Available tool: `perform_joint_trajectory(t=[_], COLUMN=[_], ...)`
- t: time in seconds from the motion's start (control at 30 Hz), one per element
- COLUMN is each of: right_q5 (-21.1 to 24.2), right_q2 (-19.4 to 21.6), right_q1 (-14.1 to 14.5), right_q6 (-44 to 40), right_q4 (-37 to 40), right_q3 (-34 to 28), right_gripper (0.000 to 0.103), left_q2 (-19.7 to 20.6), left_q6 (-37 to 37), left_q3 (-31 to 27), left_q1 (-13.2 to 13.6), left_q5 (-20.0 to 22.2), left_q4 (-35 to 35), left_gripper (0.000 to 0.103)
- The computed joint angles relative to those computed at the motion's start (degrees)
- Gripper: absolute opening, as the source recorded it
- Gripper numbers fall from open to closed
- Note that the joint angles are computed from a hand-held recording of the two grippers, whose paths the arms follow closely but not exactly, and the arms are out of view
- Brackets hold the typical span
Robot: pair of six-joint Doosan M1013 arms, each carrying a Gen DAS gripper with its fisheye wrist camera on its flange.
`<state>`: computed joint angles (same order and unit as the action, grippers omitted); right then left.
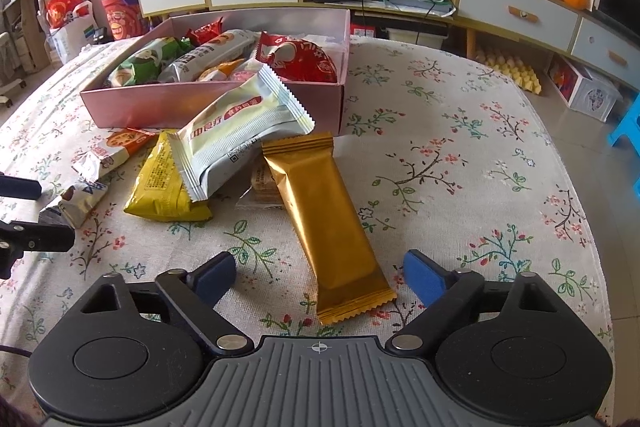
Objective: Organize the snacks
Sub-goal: 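Close left tool on the truffle packet while right tool closes on the gold bar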
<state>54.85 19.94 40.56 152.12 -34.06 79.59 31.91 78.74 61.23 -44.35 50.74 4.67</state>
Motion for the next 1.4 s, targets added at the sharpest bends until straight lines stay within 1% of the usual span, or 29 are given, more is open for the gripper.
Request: perform_joint_trajectory(t=[0.03,0.13,0.2,0.23,0.3,0.37,0.4,0.47,0.57,0.63,0.67,0.8,0.87,1.03,1.07,1.1,1.13,1.17,1.23,1.27,1.4], right_q5=[-0.1,0.0,0.1,0.1,0.1,0.5,1.1,1.7,1.0,0.4,0.1,-0.3,-0.2,0.0,0.1,0.1,0.1,-0.1,0.0,0.0,-0.2], right_q2=[0.0,-0.1,-0.2,-0.2,-0.3,-0.3,-0.2,-0.1,-0.3,-0.4,-0.4,-0.2,-0.1,0.2,0.2,0.2,0.2,0.2,0.2,0.2,0.0], right_q1=[0.0,-0.1,-0.1,-0.1,-0.1,-0.2,-0.2,-0.3,-0.4,-0.3,-0.3,-0.5,-0.5,-0.3,-0.3,-0.2,-0.2,-0.2,-0.2,-0.2,-0.6], right_q6=[0.1,0.7,1.4,1.7,2.2,2.1,1.9,1.4,0.0,-1.0,-1.0,-0.3,-0.2,0.6,0.5,0.6,0.7,0.6,0.5,0.4,-0.4], right_q4=[-0.1,-0.4,-0.9,-1.0,-1.1,-0.7,-0.3,1.3,4.1,4.9,4.7,4.2,3.4,1.0,1.0,0.8,0.6,0.7,0.9,1.2,3.9], right_q3=[0.0,0.0,0.1,0.1,0.1,-0.2,-0.6,-1.2,-1.5,-1.5,-1.5,-1.3,-1.3,-1.1,-1.1,-1.2,-1.2,-1.1,-1.3,-1.4,-1.7], right_gripper=[0.086,0.078,0.065,0.062,0.047,0.038,0.036,0.036,0.036,0.037,0.04,0.041,0.041,0.041,0.04,0.037,0.036,0.031,0.03,0.028,0.027], left_q2=[0.0,0.0,-0.1,-0.1,0.0,0.2,0.3,0.6,0.8,1.0,1.0,0.9,0.8,0.8,0.7,0.7,0.7,0.7,0.6,0.6,0.5], left_q6=[0.0,1.2,2.1,2.4,2.7,2.0,1.4,0.6,-0.1,-0.6,-0.7,-0.7,-1.4,-2.3,-2.2,-1.9,-1.7,-1.5,-0.9,-0.8,-0.6], left_q3=[0.0,-0.2,-0.3,-0.3,-0.4,-0.6,-0.8,-1.1,-1.6,-1.9,-1.9,-1.7,-1.5,-1.5,-1.5,-1.5,-1.5,-1.5,-1.6,-1.5,-1.7], left_q1=[0.0,0.1,0.2,0.3,0.4,0.3,0.2,0.0,-0.1,-0.1,-0.1,-0.2,-0.3,-0.5,-0.5,-0.5,-0.5,-0.4,-0.2,-0.1,0.2], left_q5=[0.1,0.1,0.0,-0.1,-0.6,-0.8,-0.8,-0.9,-0.7,-0.3,-0.2,-0.5,-0.7,-0.7,-0.6,-0.6,-0.6,-0.5,-0.4,-0.4,0.4], left_q4=[-0.1,-2.0,-4.1,-5.1,-6.5,-6.5,-6.0,-5.0,-4.4,-4.2,-4.3,-3.5,-2.3,-0.6,-0.4,-0.5,-0.7,-1.1,-2.1,-2.4,-3.9], left_gripper=[0.089,0.088,0.086,0.085,0.084,0.082,0.081,0.077,0.071,0.07,0.069,0.065,0.058,0.048,0.046,0.044,0.04,0.036,0.03,0.03,0.03])
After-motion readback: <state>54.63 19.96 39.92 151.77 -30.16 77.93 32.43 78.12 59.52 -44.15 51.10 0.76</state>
